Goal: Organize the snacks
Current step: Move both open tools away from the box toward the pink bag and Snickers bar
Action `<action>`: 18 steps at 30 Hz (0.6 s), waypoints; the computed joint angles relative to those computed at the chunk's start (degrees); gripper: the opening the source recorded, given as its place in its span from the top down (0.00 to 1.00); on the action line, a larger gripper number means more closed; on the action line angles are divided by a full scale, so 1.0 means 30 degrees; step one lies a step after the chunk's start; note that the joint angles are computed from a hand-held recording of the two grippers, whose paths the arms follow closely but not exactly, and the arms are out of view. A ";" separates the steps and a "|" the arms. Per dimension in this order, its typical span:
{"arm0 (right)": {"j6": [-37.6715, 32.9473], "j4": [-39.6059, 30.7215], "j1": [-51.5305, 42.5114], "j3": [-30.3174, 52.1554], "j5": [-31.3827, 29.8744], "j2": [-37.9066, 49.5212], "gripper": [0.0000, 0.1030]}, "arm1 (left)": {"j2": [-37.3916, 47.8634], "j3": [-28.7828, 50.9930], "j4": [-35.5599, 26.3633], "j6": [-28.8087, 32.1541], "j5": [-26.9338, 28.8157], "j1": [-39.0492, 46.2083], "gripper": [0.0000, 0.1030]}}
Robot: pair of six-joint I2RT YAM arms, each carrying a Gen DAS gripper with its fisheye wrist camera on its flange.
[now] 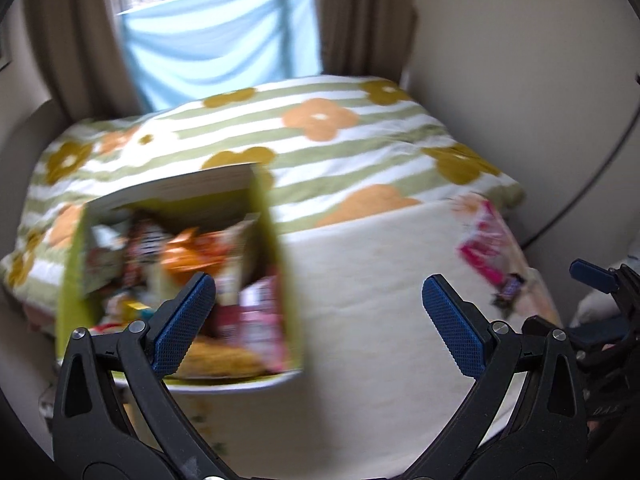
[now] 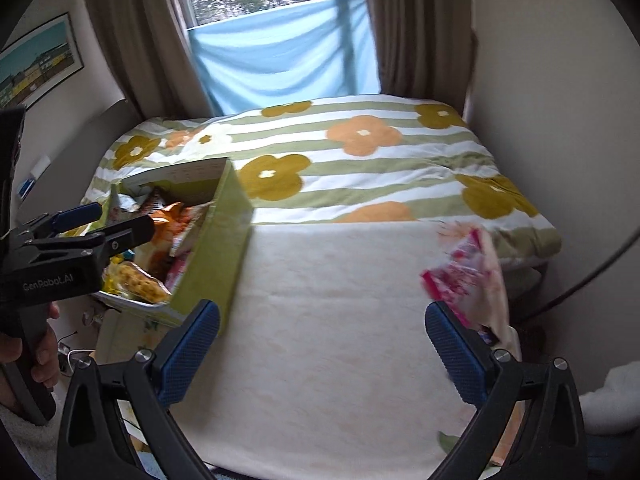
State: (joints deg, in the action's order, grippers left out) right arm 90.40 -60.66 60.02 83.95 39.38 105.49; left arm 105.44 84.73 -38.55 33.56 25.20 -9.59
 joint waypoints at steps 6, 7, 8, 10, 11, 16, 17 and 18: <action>0.3308 -0.1322 0.1089 -0.3995 -0.0612 -0.2748 0.01 | -0.0613 -0.1631 0.0622 -0.1231 -0.1256 -0.3914 0.01; 0.3709 -0.1255 0.1189 -0.4611 -0.0721 -0.3120 0.01 | -0.0400 -0.1621 0.0663 -0.1380 -0.1519 -0.4618 0.01; 0.4120 -0.1068 0.1239 -0.5317 -0.0836 -0.3499 0.01 | -0.0163 -0.1540 0.0650 -0.1452 -0.1704 -0.5126 0.01; 0.5077 -0.0358 0.1237 -0.6983 -0.1198 -0.4363 0.01 | 0.0695 -0.0902 0.0296 -0.1540 -0.2026 -0.6172 0.01; 0.5356 -0.0059 0.1189 -0.7524 -0.1309 -0.4675 0.01 | 0.1001 -0.0635 0.0103 -0.1527 -0.2027 -0.6487 0.01; 0.7826 0.2276 0.0752 -1.0600 -0.2094 -0.5661 0.01 | 0.4353 0.2422 -0.0888 -0.0912 -0.2253 -0.8622 0.01; 0.8141 0.2754 0.0550 -1.1082 -0.2283 -0.5688 0.01 | 0.5022 0.3083 -0.1152 -0.0733 -0.2310 -0.8905 0.01; 0.8485 0.3314 0.0241 -1.1576 -0.2563 -0.5633 0.01 | 0.5934 0.4084 -0.1641 -0.0540 -0.2398 -0.9298 0.01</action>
